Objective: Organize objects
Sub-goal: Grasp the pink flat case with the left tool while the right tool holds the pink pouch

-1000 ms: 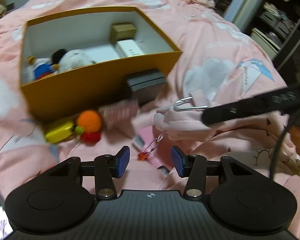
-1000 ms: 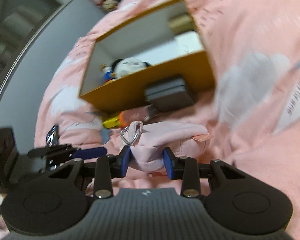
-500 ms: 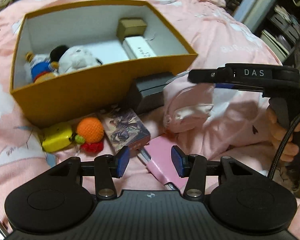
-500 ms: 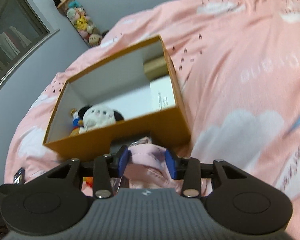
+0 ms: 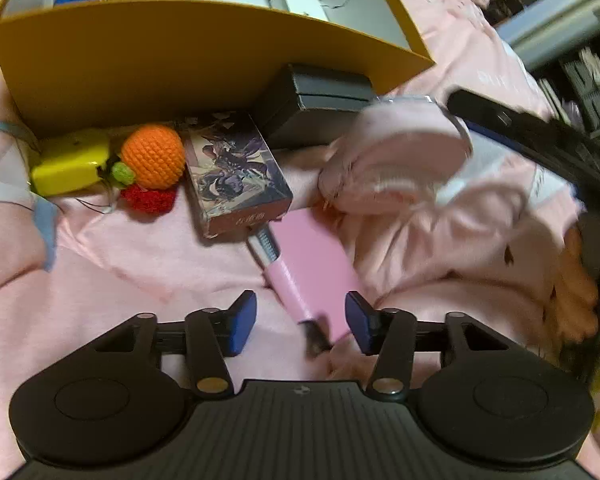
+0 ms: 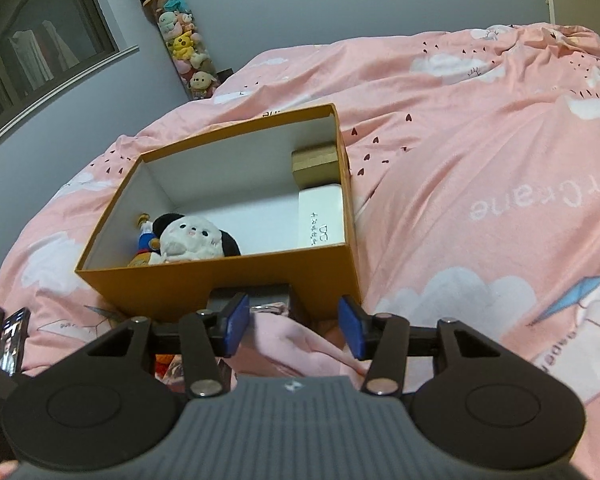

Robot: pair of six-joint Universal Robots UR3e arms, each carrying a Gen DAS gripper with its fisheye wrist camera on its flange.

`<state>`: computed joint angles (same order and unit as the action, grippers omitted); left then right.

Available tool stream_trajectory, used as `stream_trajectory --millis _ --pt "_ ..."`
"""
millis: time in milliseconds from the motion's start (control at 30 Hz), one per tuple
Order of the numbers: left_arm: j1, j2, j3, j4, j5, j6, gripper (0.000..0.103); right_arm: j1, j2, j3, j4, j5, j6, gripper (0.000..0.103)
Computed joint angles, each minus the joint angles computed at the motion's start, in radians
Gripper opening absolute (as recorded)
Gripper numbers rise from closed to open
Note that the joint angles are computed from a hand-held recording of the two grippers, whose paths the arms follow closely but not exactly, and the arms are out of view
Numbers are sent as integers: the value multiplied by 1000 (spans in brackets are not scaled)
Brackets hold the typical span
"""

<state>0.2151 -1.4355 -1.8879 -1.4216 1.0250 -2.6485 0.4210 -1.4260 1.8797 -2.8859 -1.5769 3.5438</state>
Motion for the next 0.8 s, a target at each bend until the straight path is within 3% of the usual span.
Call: stream_trajectory --millis 233,367,500,600,800 --pt "-91 -151 42 95 44 -147 67 -38 -133 108 11 52 -40 52" --pt "-137 -214 46 161 60 -214 64 -71 -238 166 61 115 -118 52" --pt "-145 -217 28 205 47 -240 50 -81 -314 139 282 172 -276 52" --pt "-134 -161 -4 217 36 -226 36 -42 -306 82 433 153 -366 52" --pt "-104 -55 -64 227 -4 -179 24 14 -199 32 489 121 -399 56"
